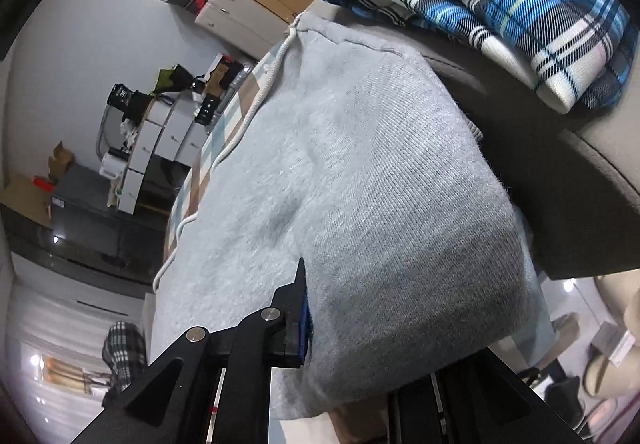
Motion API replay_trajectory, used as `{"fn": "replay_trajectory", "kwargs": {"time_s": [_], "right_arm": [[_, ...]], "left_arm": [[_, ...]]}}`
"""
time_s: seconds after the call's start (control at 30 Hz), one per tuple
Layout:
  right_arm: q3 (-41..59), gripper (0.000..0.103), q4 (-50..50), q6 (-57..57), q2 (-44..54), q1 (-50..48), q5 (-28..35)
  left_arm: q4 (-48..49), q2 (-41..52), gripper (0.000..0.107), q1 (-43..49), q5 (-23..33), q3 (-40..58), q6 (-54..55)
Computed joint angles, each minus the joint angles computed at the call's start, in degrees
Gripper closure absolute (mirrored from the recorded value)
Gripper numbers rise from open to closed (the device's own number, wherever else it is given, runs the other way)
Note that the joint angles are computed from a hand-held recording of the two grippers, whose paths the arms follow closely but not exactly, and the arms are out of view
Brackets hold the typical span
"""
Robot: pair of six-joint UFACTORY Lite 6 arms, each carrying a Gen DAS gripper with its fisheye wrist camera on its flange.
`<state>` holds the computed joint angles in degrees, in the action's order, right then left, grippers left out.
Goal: Fold large clothes
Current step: 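Open both grippers and smooth the folded hoodie flat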
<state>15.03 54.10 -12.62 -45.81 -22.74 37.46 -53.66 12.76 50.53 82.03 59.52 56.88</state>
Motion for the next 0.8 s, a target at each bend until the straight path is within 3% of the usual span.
{"fn": "replay_trajectory", "kwargs": {"time_s": [0.1,0.23,0.3,0.37,0.4,0.47,0.57,0.63,0.8], "right_arm": [[-0.39,0.086,0.39,0.44,-0.25,-0.12,0.11],[-2.50,0.081,3.47,-4.13,-1.46,-6.18,4.99],[-2.69,0.078,4.24,-4.90,-0.84,-7.23,5.66],[-2.73,0.073,4.20,-5.11,-0.91,-7.95,6.32],[-2.58,0.071,4.26,-4.94,-0.51,-7.30,5.92],[-2.38,0.059,4.98,-5.66,0.42,-6.36,5.43],[-2.09,0.057,3.82,-4.20,0.61,-4.28,4.13],[-1.78,0.053,3.13,-3.21,0.88,-2.98,3.49],[-1.03,0.048,2.06,-2.37,2.02,0.85,1.38]], "left_arm": [[3.18,0.98,0.078,3.26,3.46,2.49,0.55],[5.64,-2.17,0.077,7.96,7.77,4.91,2.90],[4.79,-4.58,0.071,8.70,10.18,6.64,3.99],[2.70,-7.01,0.021,7.39,11.85,8.74,2.84],[0.37,-8.18,0.019,5.60,12.49,9.60,1.36],[-2.10,-9.45,0.019,-1.06,12.25,11.71,0.03],[-0.67,-9.49,0.019,-18.20,1.97,17.07,-7.57],[0.18,-2.11,0.019,-30.14,-1.77,24.83,-12.27],[10.49,18.61,0.019,-47.60,-4.11,43.12,-28.70]]}}
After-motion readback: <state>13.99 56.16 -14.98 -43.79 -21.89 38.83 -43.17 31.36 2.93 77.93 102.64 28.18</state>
